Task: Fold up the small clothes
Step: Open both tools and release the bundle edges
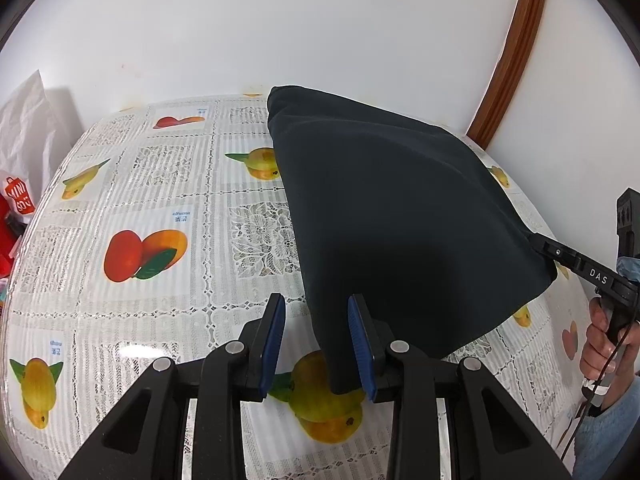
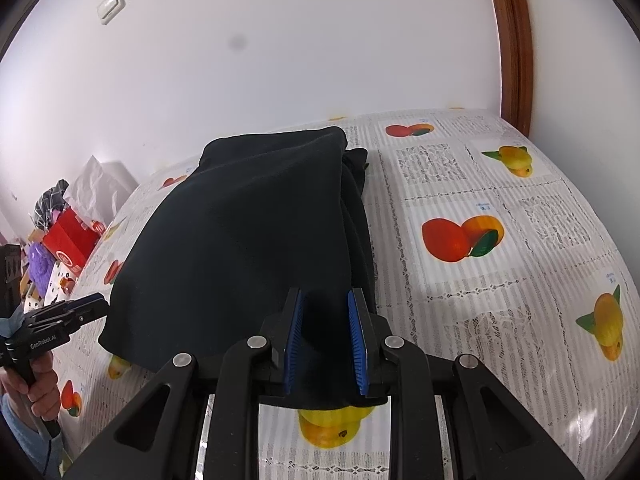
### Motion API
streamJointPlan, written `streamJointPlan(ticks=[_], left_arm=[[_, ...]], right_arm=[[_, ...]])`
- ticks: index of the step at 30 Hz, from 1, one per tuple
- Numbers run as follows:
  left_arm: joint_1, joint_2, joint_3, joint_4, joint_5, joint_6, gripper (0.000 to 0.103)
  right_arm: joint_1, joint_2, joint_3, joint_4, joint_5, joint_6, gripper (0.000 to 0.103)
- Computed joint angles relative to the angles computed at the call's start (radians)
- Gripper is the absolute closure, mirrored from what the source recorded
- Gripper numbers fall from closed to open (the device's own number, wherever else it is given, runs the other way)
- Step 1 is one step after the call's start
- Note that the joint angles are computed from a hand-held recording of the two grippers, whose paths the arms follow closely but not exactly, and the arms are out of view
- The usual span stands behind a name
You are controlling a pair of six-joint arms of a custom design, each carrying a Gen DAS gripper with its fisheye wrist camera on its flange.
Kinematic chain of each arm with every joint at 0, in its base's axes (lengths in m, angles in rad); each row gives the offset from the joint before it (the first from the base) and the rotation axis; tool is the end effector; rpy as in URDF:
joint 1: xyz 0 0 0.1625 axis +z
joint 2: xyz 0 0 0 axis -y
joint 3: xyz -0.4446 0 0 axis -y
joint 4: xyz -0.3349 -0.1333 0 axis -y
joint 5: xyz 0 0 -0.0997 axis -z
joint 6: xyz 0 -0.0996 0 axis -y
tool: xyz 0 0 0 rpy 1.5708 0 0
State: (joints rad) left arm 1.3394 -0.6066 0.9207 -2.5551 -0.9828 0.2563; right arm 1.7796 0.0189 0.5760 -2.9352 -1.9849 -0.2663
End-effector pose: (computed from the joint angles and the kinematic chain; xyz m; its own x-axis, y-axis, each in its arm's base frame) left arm -0.0030 -0.8350 0.3095 -0.8143 0.0536 -0.5780 0.3992 0.7745 -0.4907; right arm 0.2688 -0.8190 -0.0297 -0.8808 -0.1038 0.4619 -0.3946 0.7000 -0.5952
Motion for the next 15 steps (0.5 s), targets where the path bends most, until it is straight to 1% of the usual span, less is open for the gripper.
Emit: streamJointPlan(ticks=[5,7,13,14,15], left_arm=[[-0.004,-0.006,0.012,-0.004,0.007,0.0,0.072],[-0.006,-0.012,0.022,-0.008,0.01,-0.005,0.072],[-0.021,-0.046,0.088,-0.046,0.033,-0.005,0.072],[-0.025,-0.055,0.107,-0.059,0.04,-0.004,0.07],[-0.029,-0.064,0.125,-0.075,0.046,-0.003,0.064]], right_arm=[[0.005,-0.023,0.056,-0.041,-0.015,0.002,0.08],[0.01,-0.032,0.076,-0.054,-0.033,0.002,0.08],[0.032,-0.064,0.154,-0.115,-0.079,-0.004,0.08],[0.035,-0.07,0.169,-0.126,-0.081,-0.003,0.08],[0.039,-0.078,0.187,-0.138,-0.083,0.001,0.08]])
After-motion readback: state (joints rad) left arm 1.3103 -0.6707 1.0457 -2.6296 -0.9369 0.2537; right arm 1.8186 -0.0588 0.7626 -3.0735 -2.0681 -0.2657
